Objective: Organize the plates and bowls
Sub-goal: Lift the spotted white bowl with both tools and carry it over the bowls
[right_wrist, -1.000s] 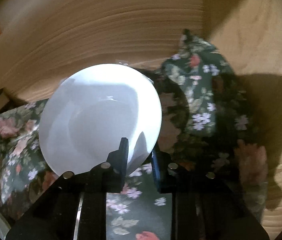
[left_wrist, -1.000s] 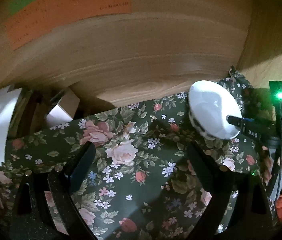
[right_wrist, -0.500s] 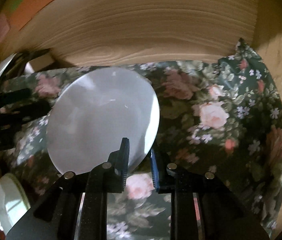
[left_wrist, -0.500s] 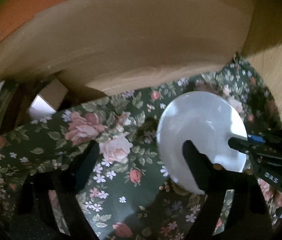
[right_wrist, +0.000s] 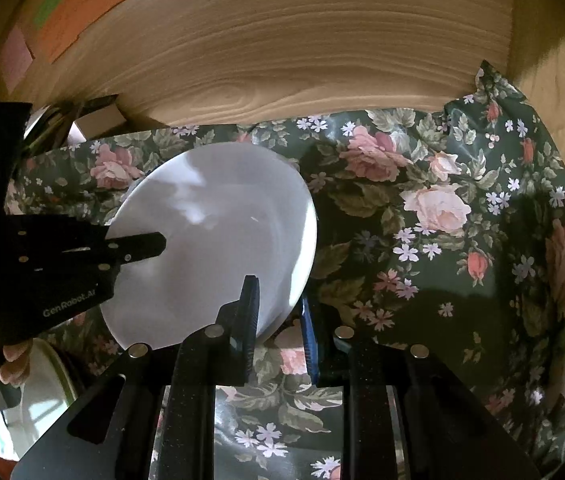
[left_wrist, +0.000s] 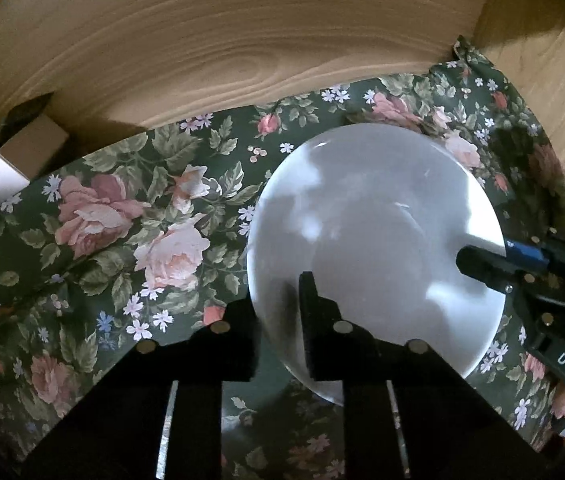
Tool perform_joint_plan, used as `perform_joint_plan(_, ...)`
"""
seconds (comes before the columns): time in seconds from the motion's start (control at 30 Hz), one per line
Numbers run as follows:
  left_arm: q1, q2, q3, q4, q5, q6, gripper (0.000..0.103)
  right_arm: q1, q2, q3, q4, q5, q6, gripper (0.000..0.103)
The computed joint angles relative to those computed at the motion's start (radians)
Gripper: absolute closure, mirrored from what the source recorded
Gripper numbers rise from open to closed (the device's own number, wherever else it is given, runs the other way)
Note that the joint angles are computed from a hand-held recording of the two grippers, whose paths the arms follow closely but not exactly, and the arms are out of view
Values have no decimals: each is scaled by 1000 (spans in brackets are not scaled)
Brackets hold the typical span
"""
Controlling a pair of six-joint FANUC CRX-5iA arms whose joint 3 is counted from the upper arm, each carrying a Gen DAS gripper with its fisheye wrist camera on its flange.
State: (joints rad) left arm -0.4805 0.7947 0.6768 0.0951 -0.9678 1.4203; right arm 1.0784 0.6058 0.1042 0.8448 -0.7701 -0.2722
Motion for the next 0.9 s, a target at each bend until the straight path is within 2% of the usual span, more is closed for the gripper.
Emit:
perform_joint_plan(0.17,11,11,15,38,-35,14,86,17,11,27,6,-51,-11,85)
perform_joint_plan(0.3,17,-24,-35,57,-12,-6,86,24,-7,2,37,-52,-63,85)
perform_joint_plan(0.63,37,-201,-269,121,123,-92,86,82,-29,4,137,-170,-149,85)
perform_joint_plan(0.9,57,-330,-429,152,223,-129,86,131,13,91,174,-267,-131,85)
